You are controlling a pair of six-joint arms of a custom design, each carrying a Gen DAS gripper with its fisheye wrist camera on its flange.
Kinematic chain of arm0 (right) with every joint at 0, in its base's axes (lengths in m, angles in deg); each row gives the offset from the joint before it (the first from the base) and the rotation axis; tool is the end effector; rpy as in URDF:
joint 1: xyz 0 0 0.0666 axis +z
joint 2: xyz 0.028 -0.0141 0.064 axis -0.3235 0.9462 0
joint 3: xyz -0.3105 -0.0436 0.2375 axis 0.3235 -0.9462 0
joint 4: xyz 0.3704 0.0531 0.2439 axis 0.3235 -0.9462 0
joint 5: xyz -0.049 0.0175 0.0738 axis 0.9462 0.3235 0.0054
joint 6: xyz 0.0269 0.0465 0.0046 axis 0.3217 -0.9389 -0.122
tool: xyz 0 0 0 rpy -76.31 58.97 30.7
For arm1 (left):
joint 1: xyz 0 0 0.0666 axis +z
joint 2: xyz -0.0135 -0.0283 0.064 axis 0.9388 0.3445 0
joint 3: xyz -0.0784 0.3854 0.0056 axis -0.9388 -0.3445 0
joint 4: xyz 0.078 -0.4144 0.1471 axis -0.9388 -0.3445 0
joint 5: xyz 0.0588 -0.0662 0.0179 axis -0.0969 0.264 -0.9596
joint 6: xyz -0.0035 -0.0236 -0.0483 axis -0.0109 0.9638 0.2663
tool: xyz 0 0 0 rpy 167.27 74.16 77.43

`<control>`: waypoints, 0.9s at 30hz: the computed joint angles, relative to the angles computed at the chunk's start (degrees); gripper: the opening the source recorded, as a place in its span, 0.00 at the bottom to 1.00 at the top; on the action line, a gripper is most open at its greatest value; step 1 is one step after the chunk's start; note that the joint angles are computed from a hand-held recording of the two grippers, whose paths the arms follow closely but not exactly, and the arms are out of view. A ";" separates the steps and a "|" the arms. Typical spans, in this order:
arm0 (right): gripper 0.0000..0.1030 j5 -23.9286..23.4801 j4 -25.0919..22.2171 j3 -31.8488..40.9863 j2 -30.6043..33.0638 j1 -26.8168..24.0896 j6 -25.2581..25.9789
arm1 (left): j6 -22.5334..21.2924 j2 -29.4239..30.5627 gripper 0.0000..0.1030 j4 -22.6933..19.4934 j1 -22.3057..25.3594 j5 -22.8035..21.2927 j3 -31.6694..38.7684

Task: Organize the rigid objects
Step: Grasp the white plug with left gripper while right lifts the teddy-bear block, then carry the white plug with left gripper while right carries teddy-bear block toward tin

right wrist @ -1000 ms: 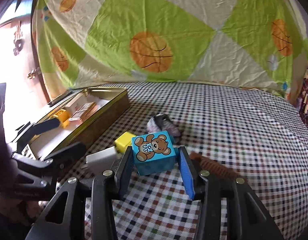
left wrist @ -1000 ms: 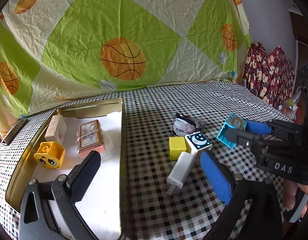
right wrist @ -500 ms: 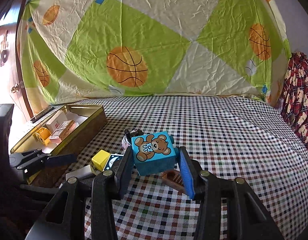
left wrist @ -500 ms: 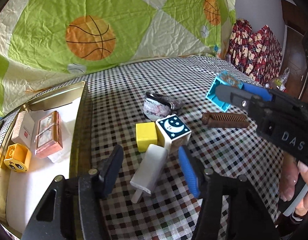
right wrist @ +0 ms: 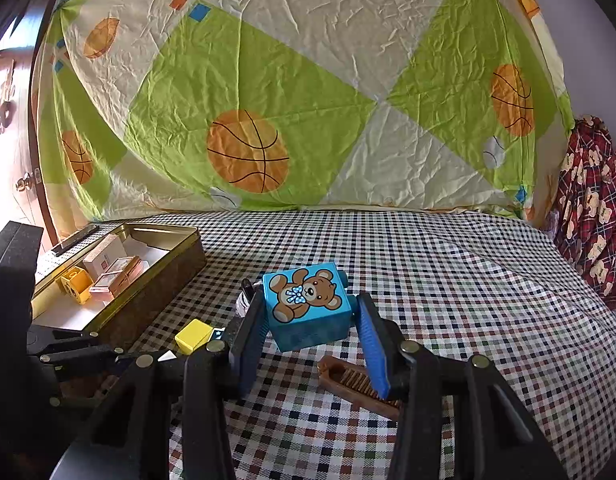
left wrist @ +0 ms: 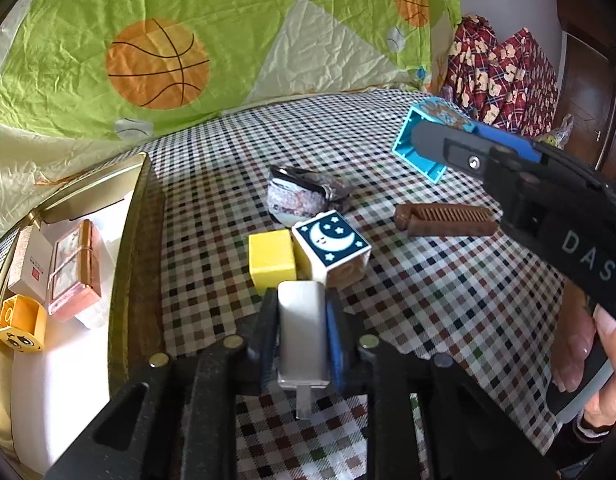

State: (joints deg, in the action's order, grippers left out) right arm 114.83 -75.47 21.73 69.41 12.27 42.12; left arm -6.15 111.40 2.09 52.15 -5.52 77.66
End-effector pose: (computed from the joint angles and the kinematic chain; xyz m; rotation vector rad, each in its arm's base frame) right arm 0.5673 0.3204 0.3380 0.0788 2.0488 -0.0678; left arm 0.6350 -0.2116 0.3011 0.7799 2.2699 -0.2993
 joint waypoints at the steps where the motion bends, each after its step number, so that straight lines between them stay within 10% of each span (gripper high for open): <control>1: 0.45 -0.07 0.47 -0.30 -0.19 0.00 -0.07 | -0.02 -0.18 0.20 0.36 0.01 0.12 -0.23; 27: 0.45 3.04 4.87 -2.32 -1.27 0.75 2.10 | 6.37 -4.59 0.20 12.60 2.03 1.47 -6.68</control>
